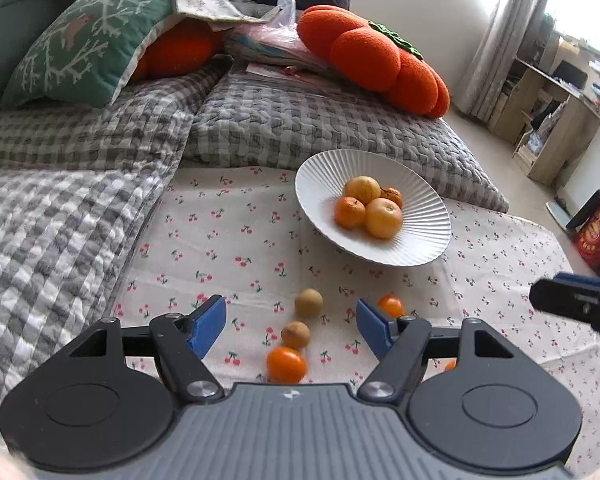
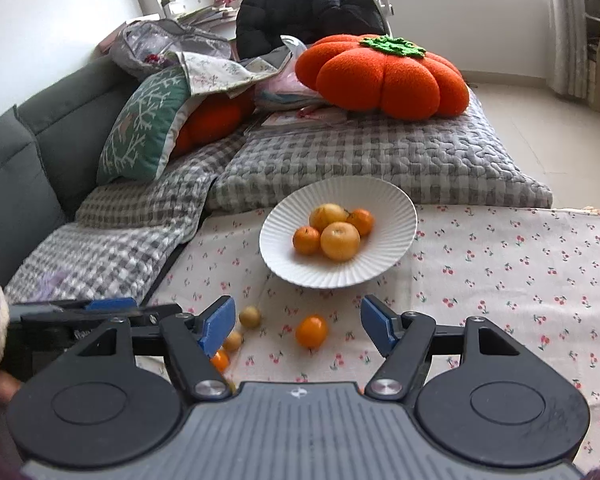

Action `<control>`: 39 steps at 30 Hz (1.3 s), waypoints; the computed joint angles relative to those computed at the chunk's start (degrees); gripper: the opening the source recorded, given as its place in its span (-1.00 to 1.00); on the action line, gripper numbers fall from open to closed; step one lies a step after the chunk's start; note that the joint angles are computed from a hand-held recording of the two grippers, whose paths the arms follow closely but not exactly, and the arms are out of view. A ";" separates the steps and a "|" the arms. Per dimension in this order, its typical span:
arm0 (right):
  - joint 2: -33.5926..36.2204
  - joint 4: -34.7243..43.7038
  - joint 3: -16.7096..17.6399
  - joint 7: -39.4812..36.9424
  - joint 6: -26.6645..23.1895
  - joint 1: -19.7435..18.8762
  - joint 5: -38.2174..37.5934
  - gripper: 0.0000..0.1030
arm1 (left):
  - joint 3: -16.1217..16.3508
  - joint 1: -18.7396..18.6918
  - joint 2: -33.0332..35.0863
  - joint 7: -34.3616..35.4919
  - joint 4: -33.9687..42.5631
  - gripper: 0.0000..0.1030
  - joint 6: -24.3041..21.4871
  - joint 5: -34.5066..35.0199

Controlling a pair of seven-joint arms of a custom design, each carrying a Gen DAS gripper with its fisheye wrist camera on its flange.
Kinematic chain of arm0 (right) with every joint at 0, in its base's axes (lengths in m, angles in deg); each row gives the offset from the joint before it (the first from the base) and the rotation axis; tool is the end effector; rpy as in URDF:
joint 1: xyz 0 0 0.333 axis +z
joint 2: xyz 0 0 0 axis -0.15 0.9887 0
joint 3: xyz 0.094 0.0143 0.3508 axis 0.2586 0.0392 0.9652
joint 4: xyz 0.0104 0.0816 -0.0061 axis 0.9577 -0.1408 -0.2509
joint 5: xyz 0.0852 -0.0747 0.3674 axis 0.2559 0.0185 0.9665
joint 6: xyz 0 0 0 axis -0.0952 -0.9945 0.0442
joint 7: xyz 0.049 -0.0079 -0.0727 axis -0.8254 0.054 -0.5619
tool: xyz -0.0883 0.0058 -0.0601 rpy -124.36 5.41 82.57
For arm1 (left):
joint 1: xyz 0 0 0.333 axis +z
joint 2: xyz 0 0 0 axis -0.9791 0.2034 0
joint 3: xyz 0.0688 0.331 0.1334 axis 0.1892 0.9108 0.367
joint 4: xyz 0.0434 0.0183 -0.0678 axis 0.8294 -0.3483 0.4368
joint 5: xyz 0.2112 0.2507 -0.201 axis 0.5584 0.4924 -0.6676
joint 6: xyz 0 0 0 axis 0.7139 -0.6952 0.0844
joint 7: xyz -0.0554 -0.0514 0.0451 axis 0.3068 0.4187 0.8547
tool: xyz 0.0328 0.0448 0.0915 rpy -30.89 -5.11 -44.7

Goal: Organize fruits
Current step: 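Withdraw both tools from the plate toward the remaining fruits, then grasp an orange oval fruit with the right tool while the left tool grasps another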

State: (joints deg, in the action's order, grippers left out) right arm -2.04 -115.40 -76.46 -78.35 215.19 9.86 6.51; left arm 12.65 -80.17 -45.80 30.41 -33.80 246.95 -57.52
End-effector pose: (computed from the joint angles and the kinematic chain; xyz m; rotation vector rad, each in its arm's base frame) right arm 0.5668 0.2390 0.4446 -1.4685 1.7722 -0.5952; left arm 0.6759 -0.1525 0.4405 -1.5674 2.1698 -0.9725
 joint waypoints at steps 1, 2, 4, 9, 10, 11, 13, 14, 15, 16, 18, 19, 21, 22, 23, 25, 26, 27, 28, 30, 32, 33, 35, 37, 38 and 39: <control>-0.16 -0.52 0.35 -2.08 -0.28 -0.13 1.47 0.30 | 0.19 0.10 -0.06 -0.44 -0.14 0.37 -0.33 -0.16; -0.24 -0.87 0.47 -3.62 -0.44 -0.17 2.42 0.32 | 0.41 0.06 -0.10 -0.81 -0.30 0.37 -0.44 -0.14; -0.43 -1.82 0.75 -7.29 -0.77 -0.31 4.91 0.37 | 1.52 -0.69 0.14 -2.09 -0.37 0.37 -0.64 0.89; -0.08 -3.68 0.96 -16.56 -2.52 -0.38 14.01 0.37 | 0.81 0.14 0.91 -1.92 -0.42 0.37 -3.11 0.83; 0.10 -3.87 0.89 -17.97 -2.90 -0.27 15.61 0.37 | 1.08 -0.07 1.10 -2.19 -0.36 0.37 -3.62 1.11; 0.33 -4.11 0.86 -19.52 -3.02 -0.23 17.25 0.37 | 1.39 -0.33 1.37 -2.56 -0.26 0.37 -4.09 1.44; 0.70 -4.60 0.77 -22.11 -2.75 -0.10 20.25 0.37 | 1.33 -0.25 1.93 -2.87 -0.08 0.36 -4.79 1.30; 0.76 -4.88 0.67 -23.38 -2.57 0.03 21.58 0.37 | 1.25 -0.13 2.22 -3.11 0.22 0.36 -5.55 1.13; 0.75 -5.17 0.47 -24.40 -2.49 0.29 22.59 0.37 | 0.98 0.15 2.50 -3.12 0.52 0.36 -6.30 0.72; 0.83 -5.28 0.36 -25.50 -2.51 0.51 23.62 0.37 | 0.77 0.33 2.76 -3.13 0.74 0.36 -6.84 0.31; 1.29 -5.35 0.29 -27.83 -2.19 0.79 25.70 0.37 | 0.85 0.18 3.10 -3.35 0.95 0.36 -7.46 0.17; 1.31 -5.69 0.51 -29.60 -1.96 0.64 27.32 0.37 | 0.82 0.17 3.34 -3.30 1.10 0.35 -7.62 0.08; 1.93 -5.68 1.17 -33.60 -2.34 0.49 31.10 0.34 | 0.98 0.00 3.94 -3.42 1.49 0.31 -7.62 0.11; 2.22 -5.60 1.06 -34.84 -2.67 0.81 32.26 0.33 | 1.21 -0.21 4.32 -3.79 1.77 0.30 -7.63 0.28; 2.39 -5.55 0.91 -35.95 -2.86 1.03 33.38 0.32 | 1.46 -0.43 4.73 -4.19 2.09 0.29 -7.68 0.55; 2.83 -5.53 0.57 -37.49 -2.93 1.31 35.54 0.29 | 1.87 -0.77 5.40 -5.11 2.66 0.28 -8.12 1.15; 3.10 -5.57 0.93 -38.77 -2.94 0.95 37.48 0.26 | 1.86 -0.74 5.74 -5.39 2.98 0.27 -8.44 1.25; 3.33 -5.62 1.14 -39.92 -2.98 0.76 39.17 0.23 | 1.66 -0.56 6.02 -5.45 3.22 0.26 -8.64 1.16; 3.65 -5.53 1.26 -40.93 -3.26 0.72 40.68 0.22 | 1.48 -0.40 6.32 -5.43 3.49 0.26 -8.71 1.06; 4.36 -5.10 1.08 -42.64 -4.07 1.08 42.69 0.19 | 1.22 -0.16 6.80 -5.33 3.90 0.25 -8.68 0.92; 5.09 -4.55 0.70 -43.96 -4.97 1.65 43.83 0.16 | 1.03 0.02 7.32 -5.28 4.34 0.23 -8.61 0.77; 5.41 -4.33 0.58 -44.57 -5.16 1.77 44.39 0.14 | 0.99 0.05 7.58 -5.27 4.55 0.20 -8.68 0.79; 6.04 -3.96 0.42 -45.74 -5.49 2.01 45.33 0.10 | 0.82 0.19 8.07 -5.08 4.92 0.16 -8.82 0.77; 6.52 -3.40 0.02 -46.68 -6.13 2.50 45.70 0.04 | 0.93 0.06 8.52 -5.01 5.21 0.10 -9.01 1.11; 6.79 -3.10 -0.18 -47.16 -6.57 2.78 45.65 0.02 | 1.07 -0.11 8.73 -5.05 5.35 0.05 -8.99 1.39; 7.01 -2.85 -0.19 -47.75 -6.91 2.85 45.80 -0.01 | 0.99 -0.09 8.85 -4.85 5.37 -0.01 -8.66 1.45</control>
